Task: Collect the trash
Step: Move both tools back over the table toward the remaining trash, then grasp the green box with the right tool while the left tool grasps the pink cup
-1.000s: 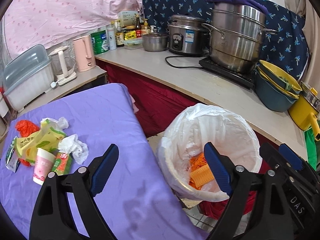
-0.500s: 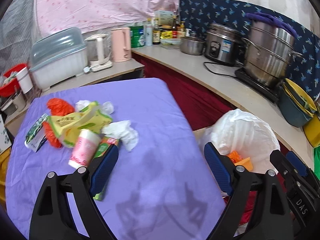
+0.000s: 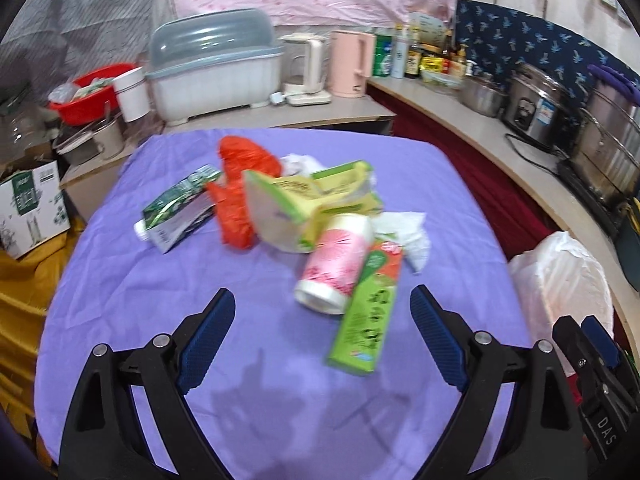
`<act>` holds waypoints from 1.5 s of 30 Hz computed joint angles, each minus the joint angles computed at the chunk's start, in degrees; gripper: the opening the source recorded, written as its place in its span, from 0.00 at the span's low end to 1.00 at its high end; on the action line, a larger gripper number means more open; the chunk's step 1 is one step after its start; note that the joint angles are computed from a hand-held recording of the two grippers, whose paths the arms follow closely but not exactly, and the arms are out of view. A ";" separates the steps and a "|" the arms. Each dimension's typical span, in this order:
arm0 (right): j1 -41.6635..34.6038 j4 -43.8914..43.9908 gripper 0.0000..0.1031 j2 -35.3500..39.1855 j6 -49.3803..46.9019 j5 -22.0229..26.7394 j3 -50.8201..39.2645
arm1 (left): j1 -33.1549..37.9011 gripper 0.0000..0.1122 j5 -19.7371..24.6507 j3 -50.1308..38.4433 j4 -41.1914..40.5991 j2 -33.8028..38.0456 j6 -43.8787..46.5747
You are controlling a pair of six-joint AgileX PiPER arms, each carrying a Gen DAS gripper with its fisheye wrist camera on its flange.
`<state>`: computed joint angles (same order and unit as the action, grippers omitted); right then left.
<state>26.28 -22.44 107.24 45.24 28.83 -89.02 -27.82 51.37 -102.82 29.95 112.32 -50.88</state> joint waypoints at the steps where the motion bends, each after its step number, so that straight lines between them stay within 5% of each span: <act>1: 0.69 0.47 0.67 0.79 -0.33 0.27 -0.75 | 0.70 0.78 -0.34 1.27 0.22 -0.61 -0.16; 12: 7.38 6.93 0.68 14.22 -6.18 6.05 -15.86 | 8.84 0.80 -6.17 14.35 -0.06 -6.39 -0.58; 26: 9.44 10.97 0.68 31.47 -9.38 17.29 -39.44 | 14.20 0.82 -9.70 15.63 -5.27 -5.08 3.05; 30: 9.38 10.31 0.64 31.96 -8.94 17.50 -39.57 | 13.87 0.82 -9.77 14.77 -5.81 -4.16 3.47; 38: 7.60 10.08 0.37 25.96 -8.27 11.81 -27.67 | 11.27 0.82 -9.72 11.59 -6.59 -1.36 5.07; 45: 4.46 9.53 0.37 17.99 -6.55 4.62 -13.62 | 7.83 0.83 -9.67 5.18 -9.46 3.35 7.83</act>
